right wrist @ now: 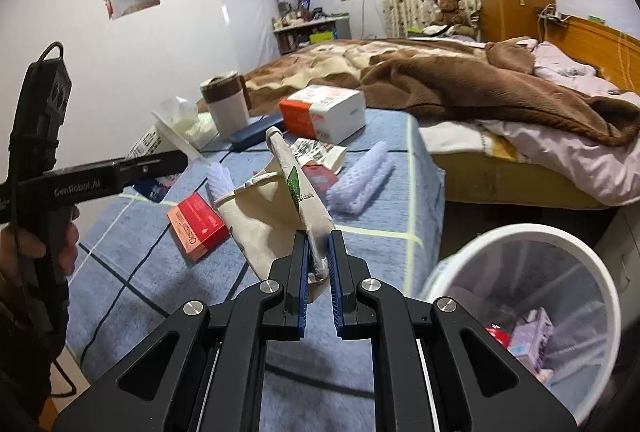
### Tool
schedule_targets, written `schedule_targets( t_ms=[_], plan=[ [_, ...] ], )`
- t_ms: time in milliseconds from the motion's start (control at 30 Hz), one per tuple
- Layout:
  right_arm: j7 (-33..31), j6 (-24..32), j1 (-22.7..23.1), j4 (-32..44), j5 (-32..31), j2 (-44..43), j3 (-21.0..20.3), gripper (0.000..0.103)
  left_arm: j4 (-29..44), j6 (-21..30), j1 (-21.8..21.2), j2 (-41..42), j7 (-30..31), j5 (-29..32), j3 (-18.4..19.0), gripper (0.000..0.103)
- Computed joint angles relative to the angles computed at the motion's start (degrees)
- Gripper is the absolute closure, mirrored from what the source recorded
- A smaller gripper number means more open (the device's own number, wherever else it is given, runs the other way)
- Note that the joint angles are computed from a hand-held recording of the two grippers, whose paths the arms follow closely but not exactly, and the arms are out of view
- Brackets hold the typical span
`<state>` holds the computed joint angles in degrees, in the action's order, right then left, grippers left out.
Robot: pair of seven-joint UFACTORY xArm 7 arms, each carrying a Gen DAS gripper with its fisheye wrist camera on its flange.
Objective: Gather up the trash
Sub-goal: 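Carry the yogurt cup and paper bag with both tools over the white wastebasket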
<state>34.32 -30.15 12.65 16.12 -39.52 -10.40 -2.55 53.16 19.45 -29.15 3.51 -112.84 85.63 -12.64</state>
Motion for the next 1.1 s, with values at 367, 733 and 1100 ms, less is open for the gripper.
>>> schedule_targets(
  t_ms=[367, 733, 1100],
  plan=[
    [-7.1, 2.2, -1.3, -9.9, 5.7, -12.9, -5.5, 0.093, 6.3, 2.8, -6.3, 3.7, 1.1, 1.0, -2.5, 0.049],
    [-15.9, 5.7, -2.4, -15.7, 14.3, -20.0, -11.2, 0.093, 18.7, 2.6, -14.2, 14.5, 9.0, -2.6, -0.5, 0.049],
    [-24.4, 7.3, -5.2, -15.7, 23.8, -16.7, -12.7, 0.093, 31.9, -2.5, -20.1, 27.4, 20.0, -13.1, 3.4, 0.049]
  ],
)
